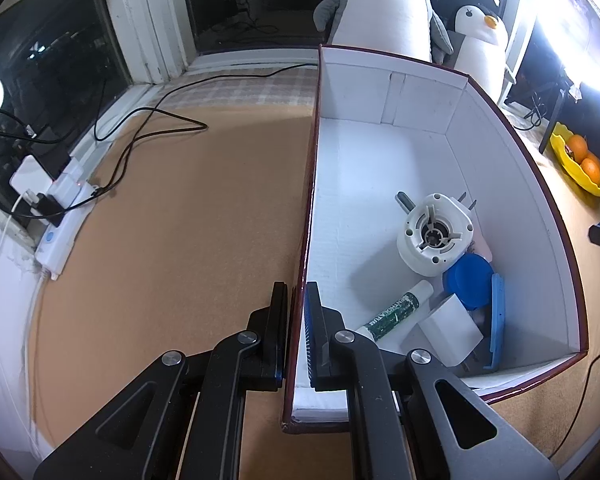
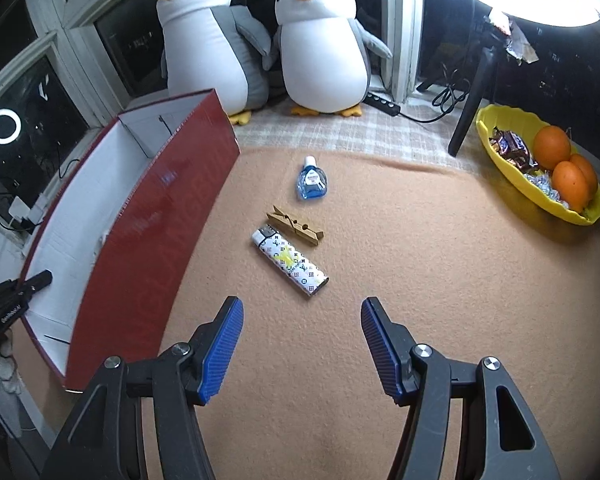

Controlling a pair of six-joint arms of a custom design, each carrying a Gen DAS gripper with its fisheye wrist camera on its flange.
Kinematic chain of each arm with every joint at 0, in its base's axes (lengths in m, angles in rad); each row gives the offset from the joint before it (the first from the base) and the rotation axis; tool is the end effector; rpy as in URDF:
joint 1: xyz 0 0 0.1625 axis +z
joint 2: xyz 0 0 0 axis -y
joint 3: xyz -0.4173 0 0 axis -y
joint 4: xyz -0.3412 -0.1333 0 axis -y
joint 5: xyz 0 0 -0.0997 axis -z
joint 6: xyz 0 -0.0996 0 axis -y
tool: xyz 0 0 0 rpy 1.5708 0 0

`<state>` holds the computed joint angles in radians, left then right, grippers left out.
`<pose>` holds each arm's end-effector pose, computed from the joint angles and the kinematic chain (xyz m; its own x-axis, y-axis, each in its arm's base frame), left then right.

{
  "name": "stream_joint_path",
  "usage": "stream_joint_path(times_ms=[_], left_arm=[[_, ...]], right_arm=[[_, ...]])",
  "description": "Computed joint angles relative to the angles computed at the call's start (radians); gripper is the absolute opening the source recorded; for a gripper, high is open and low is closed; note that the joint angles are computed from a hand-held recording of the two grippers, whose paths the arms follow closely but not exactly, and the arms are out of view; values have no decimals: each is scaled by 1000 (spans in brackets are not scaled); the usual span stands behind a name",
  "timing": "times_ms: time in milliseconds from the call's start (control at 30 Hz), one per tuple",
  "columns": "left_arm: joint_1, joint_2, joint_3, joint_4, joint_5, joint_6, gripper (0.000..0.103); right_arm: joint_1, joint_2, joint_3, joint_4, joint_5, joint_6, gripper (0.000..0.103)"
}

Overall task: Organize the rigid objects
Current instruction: 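Move the right tool toward the patterned lighter on the table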

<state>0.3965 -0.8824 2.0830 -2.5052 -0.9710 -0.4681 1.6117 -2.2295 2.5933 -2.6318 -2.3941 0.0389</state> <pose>-0.3540 -0.3537 0.0611 -0.5638 0.5626 -0.6047 0.7122 0.7019 -0.0110 0.0677 -0.1807 0.3832 -0.6992 0.4722 0.5369 -0.0042 0.7482 -0.6635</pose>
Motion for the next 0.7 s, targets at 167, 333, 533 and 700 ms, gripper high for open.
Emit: stream_joint_path(times_ms=[167,333,533,700], left_arm=[[2,1,-3,4,-2,1,7],[2,2,-3,7,-1,-3,6],[5,5,-6,11,-2,-10,6],[8,10,-10,16,0,-15,6]], right_arm=[[-94,47,13,-76,69,-82,57],[-127,162,2,-157,88,-138,57],[-164,286,-28,-216,85,-178,56],[-193,330,-46,-221,93,-203,51]])
